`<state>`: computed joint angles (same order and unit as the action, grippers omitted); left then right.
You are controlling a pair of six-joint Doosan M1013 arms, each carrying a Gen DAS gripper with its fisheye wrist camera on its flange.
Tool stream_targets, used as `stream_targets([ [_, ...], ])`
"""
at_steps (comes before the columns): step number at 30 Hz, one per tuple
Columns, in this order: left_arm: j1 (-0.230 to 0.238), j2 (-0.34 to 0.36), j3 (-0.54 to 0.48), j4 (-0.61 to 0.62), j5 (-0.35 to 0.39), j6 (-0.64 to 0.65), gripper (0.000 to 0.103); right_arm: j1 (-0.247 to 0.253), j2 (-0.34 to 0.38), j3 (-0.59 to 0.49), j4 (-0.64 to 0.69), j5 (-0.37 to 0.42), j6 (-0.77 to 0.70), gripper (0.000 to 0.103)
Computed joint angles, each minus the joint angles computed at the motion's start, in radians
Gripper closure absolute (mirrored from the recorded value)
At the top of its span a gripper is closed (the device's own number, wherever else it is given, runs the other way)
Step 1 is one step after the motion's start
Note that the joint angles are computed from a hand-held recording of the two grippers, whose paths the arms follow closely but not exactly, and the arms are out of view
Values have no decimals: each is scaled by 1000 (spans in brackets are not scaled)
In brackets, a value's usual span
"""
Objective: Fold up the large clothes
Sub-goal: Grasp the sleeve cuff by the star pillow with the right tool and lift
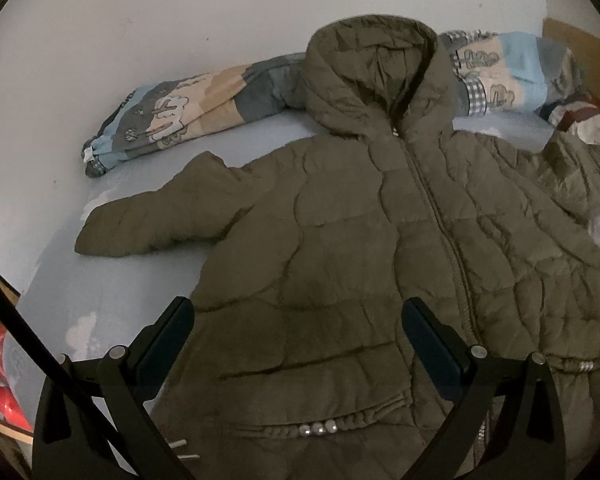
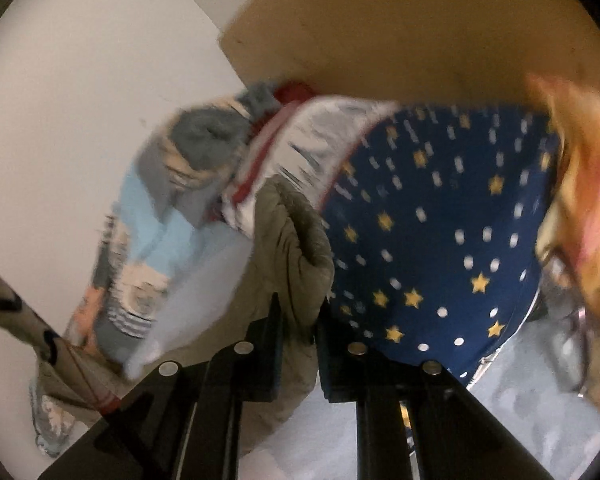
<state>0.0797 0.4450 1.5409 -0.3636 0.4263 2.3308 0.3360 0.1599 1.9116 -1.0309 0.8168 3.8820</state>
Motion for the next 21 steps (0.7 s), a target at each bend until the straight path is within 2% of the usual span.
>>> stream_targets([
  [5, 13, -4, -4, -36, 12, 20, 0, 68, -11, -125, -22, 89, -119, 88],
  [10, 32, -4, -11, -69, 9, 42, 0, 126, 44, -286, -35, 112, -239, 88],
  [15, 63, 4, -42, -103, 47, 27, 0, 169, 122, -426, -26, 61, -318, 88],
  [21, 92, 23, -86, -101, 92, -50, 0, 211, 253, -599, 49, -30, -461, 88],
])
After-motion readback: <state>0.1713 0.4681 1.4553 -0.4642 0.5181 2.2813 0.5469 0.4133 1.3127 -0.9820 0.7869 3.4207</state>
